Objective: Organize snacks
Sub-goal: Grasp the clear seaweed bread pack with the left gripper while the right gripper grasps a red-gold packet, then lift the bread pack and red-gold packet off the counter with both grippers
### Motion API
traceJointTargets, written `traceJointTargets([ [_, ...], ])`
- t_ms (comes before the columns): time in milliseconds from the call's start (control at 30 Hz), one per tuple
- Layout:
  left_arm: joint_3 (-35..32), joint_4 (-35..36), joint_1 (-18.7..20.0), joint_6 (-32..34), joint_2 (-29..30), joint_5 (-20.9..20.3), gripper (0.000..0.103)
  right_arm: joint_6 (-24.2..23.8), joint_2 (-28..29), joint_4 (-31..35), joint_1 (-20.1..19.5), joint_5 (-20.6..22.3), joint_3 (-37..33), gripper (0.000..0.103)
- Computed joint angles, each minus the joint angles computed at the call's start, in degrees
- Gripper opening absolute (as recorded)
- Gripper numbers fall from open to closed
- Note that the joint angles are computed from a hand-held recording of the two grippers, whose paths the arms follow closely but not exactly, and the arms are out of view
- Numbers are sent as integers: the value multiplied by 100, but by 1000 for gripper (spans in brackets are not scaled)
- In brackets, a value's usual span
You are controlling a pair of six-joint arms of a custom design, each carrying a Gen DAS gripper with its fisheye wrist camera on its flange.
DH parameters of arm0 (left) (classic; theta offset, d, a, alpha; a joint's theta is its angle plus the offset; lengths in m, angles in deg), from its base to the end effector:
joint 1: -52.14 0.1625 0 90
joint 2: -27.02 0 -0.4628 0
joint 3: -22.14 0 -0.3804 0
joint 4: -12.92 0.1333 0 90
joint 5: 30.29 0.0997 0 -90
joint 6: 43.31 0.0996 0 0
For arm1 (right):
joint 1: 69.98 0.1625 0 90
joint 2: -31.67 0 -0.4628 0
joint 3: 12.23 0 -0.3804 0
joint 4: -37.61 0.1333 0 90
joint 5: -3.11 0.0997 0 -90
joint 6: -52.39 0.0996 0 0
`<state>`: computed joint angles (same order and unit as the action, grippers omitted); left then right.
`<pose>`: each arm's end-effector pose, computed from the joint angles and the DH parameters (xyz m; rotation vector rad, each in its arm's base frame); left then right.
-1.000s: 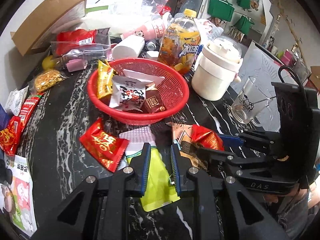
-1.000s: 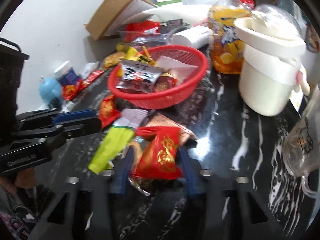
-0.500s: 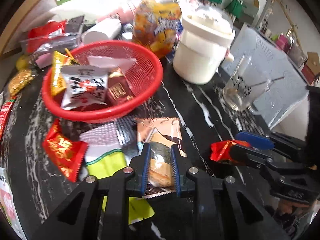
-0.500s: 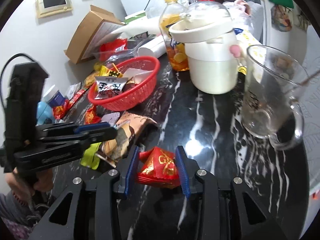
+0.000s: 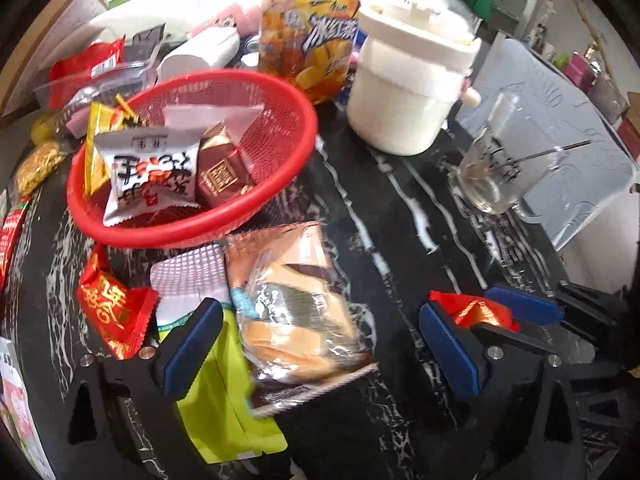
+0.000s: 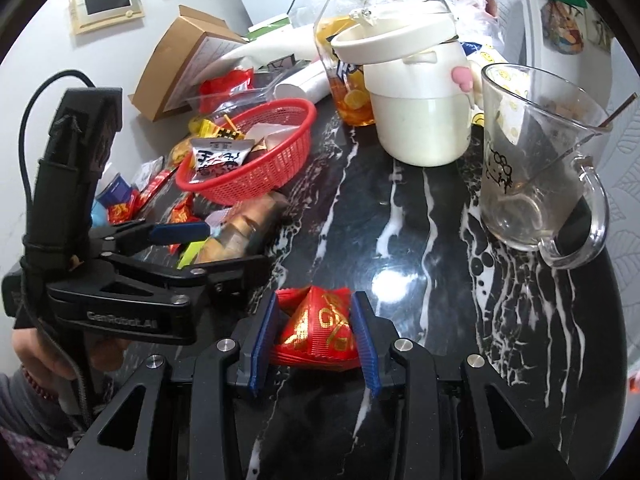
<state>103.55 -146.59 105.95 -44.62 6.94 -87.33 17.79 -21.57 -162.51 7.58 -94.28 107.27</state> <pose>-0.2784 -0.6980 -0.0809 0.7295 2.5062 -0.4249 -0.0052 -0.5830 0.1829 0.4305 -2.5475 0.8869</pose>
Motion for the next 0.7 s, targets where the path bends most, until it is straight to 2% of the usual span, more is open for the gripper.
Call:
traceJointTargets([
  [67, -74, 168, 53, -155, 27, -17, 100, 10, -6, -18, 0, -4, 6, 37],
  [200, -87, 66, 18, -52, 91, 269, 100, 18, -15, -44, 3, -32, 20, 37],
  [400, -172, 119, -9, -96, 159, 438, 99, 46, 12, -26, 6, -77, -18, 37],
  [433, -167, 92, -23, -49, 173, 500, 92, 47, 20, -14, 11, -101, -29, 37],
  [467, -176, 57, -56, 24, 209, 668, 81, 43, 31, -10, 17, -129, -38, 37],
  [500, -211, 28, -84, 91, 257, 807, 74, 44, 44, -8, 26, -155, -49, 37],
  [533, -187, -38, -94, 164, 258, 836, 63, 41, 57, -13, 36, -191, -57, 37],
  [567, -166, -63, -90, 186, 241, 792, 57, 29, 72, -25, 45, -226, -62, 37],
  [700, -25, -23, -87, 198, 130, 559, 52, 24, 97, -27, 53, -291, -68, 37],
])
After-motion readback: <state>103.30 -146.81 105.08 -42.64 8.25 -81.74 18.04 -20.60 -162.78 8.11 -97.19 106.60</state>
